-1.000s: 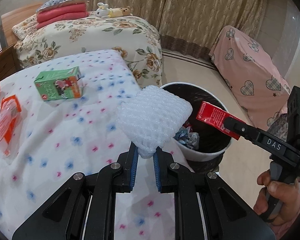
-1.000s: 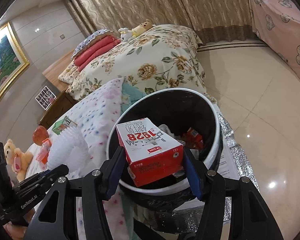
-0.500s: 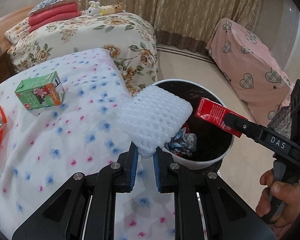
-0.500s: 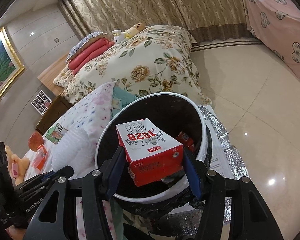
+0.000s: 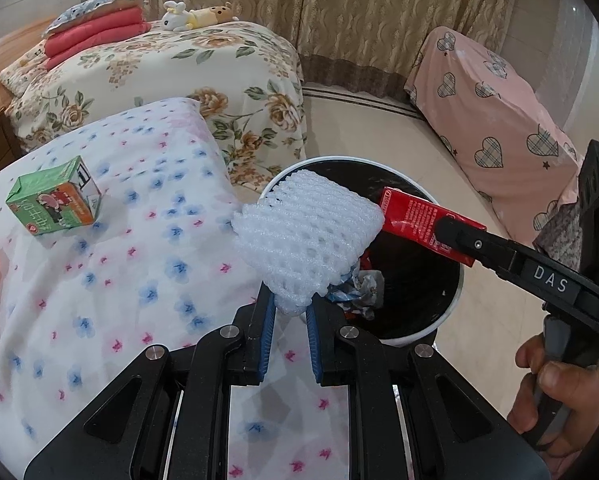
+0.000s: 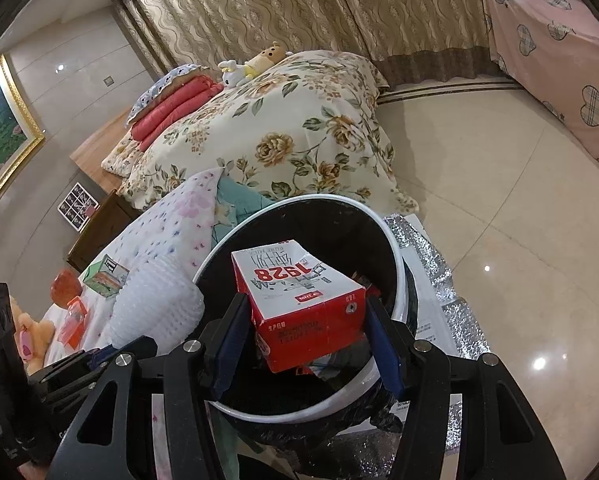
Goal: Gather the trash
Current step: 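Hold the foam net and red-white box above the bin opening with both tools, then open both tools to drop the foam net and red-white box into the bin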
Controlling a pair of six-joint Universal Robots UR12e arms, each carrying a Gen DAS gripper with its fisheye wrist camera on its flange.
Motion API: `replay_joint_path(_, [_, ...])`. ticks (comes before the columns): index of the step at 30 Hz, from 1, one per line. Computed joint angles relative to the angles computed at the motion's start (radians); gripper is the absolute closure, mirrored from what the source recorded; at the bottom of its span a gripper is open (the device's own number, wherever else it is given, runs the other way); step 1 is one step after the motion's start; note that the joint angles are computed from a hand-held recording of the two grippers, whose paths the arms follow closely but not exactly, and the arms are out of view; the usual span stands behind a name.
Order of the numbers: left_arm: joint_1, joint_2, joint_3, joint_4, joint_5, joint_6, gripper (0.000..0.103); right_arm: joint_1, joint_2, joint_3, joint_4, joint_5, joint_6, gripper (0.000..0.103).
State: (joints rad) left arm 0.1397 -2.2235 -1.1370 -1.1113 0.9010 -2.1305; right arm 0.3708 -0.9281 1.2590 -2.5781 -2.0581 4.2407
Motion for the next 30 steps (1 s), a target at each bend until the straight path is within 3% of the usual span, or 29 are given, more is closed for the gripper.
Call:
replay_joint_path(12, [-0.012,0.001,-0.003,0.013,0.01,0.004,0.087,-0.003,0.0,-0.001,0.004,0.001,-0.003,0.045])
replay_joint_path(15, [-0.015,0.0,0.002,-0.005,0.017,0.011,0.072,-0.006,-0.001,0.0,0.007,0.005,-0.004,0.044])
replay_joint_path(17, [-0.013,0.003,-0.003,0.007,0.015,0.002,0.05,-0.01,-0.005,0.009,-0.004,0.008,0.003,0.042])
replay_joint_path(18, [-0.01,0.005,-0.009,0.019,0.01,-0.003,0.048,-0.012,-0.007,0.014,-0.009,0.012,0.005,0.042])
replay_joint_path(25, [0.01,0.0,-0.001,0.022,0.011,-0.047,0.045,-0.004,-0.01,0.016,-0.017,-0.008,0.014,0.034])
replay_joint_path(30, [0.034,0.0,-0.006,0.051,0.004,-0.09,0.043,0.003,0.001,-0.002,-0.025,0.0,0.009,0.022])
